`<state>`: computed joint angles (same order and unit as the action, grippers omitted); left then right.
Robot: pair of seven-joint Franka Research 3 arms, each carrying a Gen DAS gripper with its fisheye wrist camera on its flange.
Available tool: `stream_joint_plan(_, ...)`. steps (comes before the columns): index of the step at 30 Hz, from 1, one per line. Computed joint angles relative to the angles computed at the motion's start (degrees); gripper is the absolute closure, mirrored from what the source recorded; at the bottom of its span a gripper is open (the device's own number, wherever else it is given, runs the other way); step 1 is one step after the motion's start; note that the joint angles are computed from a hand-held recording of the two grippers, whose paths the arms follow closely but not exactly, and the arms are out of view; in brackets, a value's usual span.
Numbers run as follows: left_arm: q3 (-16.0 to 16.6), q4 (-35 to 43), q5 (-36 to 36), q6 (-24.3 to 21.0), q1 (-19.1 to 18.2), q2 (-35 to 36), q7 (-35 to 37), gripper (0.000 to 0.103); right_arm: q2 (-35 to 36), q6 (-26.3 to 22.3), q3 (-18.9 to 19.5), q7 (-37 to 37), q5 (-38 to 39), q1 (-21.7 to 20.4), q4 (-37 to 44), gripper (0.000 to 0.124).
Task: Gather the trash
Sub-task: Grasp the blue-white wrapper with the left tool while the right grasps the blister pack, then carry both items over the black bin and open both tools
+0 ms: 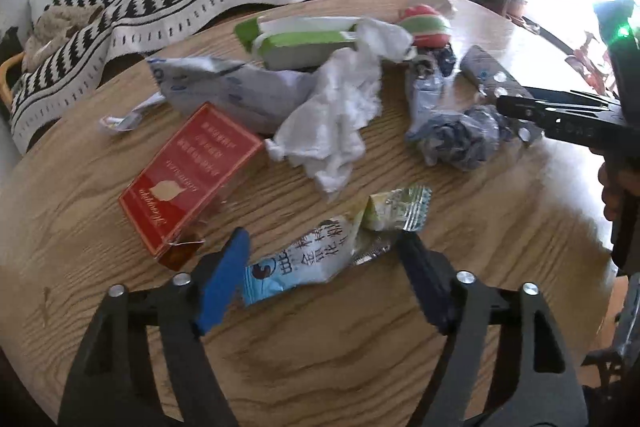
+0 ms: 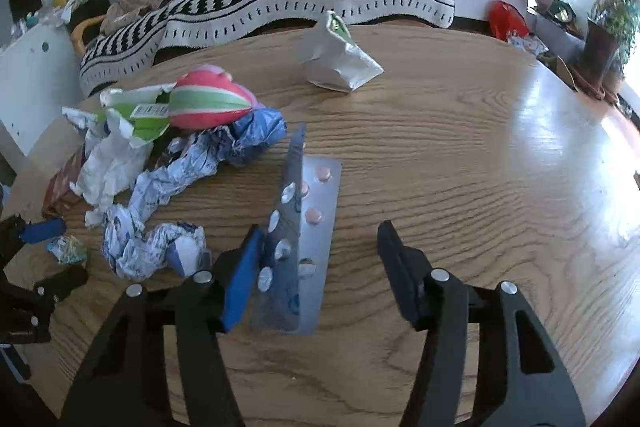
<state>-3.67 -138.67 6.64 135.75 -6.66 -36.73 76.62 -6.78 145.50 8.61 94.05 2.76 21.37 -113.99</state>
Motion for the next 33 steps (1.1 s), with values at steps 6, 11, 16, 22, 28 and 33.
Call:
stream_joint_plan(6,2.1,-0.8,-3.9,1.4,-1.7,-1.1,0.6,0.076,-1.3,0.6,0.1,0.8,-0.7,-0.2,-1.6,0.092)
stream_joint_plan(11,2.5,-0.7,-6.5,0.6,-1.5,-1.5,0.0,0.089,-3.1,0.9,-0.2,-0.6,1.9,-0.2,-3.5,0.093)
stream_joint_plan(16,1.7,-1.0,-6.4,0.3,-0.4,-2.0,-2.0,0.091,-3.9,1.2,0.0,0.3,2.3,-0.8,-4.4,0.093)
stream_joint_plan(22,1.9,-1.7,-6.3,0.6,-0.1,-2.8,-3.3,0.091,-4.2,0.9,0.8,2.1,-0.2,-1.3,-4.5,0.093)
stream_joint_plan(28,1.9,-2.2,-6.2,1.1,0.0,-3.1,-4.4,0.091,-4.4,0.5,1.4,4.0,-2.7,-1.5,-4.6,0.093)
stream_joint_plan(33,1.6,-2.7,-5.2,1.1,0.1,-3.8,-5.0,0.091,-4.5,0.4,1.4,4.8,-3.7,-1.5,-4.6,0.093)
